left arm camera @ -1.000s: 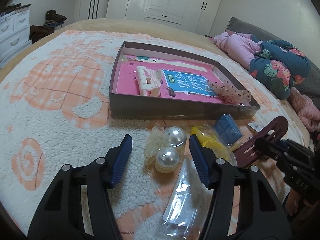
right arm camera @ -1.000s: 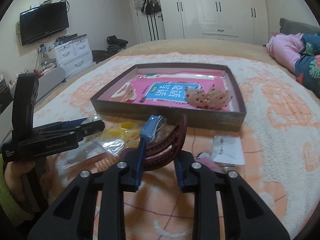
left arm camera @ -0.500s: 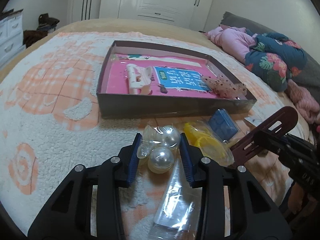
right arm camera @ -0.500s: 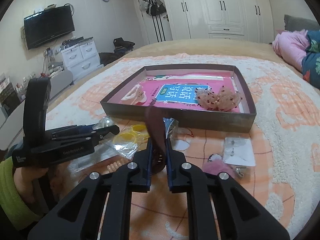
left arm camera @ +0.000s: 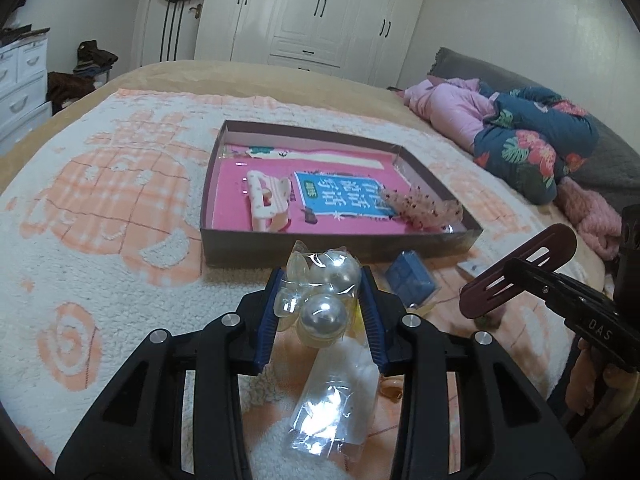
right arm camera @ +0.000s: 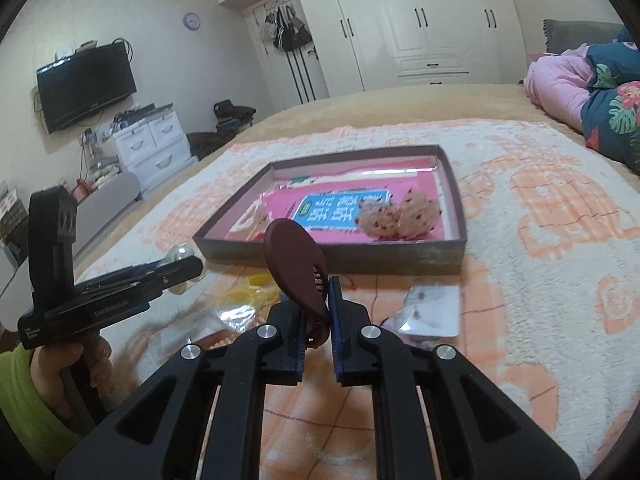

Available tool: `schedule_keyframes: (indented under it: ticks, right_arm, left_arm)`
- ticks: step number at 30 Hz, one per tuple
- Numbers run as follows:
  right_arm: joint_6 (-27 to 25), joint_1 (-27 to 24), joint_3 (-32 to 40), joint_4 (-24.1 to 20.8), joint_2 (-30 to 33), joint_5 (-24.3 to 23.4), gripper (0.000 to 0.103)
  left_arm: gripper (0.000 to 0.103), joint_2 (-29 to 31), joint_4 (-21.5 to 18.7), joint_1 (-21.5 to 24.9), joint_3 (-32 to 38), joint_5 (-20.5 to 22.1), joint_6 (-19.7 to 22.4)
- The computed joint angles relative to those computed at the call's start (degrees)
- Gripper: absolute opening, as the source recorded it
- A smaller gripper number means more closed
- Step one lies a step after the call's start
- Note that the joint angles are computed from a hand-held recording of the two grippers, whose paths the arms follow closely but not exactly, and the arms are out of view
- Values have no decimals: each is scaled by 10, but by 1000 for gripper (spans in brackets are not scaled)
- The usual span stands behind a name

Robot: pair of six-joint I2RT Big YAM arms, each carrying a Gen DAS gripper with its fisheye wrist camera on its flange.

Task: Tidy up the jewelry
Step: 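Lower the earrings into the box with left gripper while right gripper places the clip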

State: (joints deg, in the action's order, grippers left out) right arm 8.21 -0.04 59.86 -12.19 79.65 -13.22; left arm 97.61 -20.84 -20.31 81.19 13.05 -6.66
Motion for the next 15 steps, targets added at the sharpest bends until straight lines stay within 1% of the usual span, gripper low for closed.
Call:
schedule_keyframes:
  ticks: [3,7,11,15]
  right_arm:
    - [4,-5,1,4,-3,1,10]
    - [7,-13,7,2,-3,4,10]
    - [9,-19,14,2,-4,4,10]
    - [8,-21,23,1,0,9,10]
  left_arm:
    - [29,-5,6,0,0,-5,2]
    - [29,-2,-4,-1,13,-7,2]
    - [29,8,-14,1,33,2,-2]
    - [29,22,-23,-3,59,-2,6]
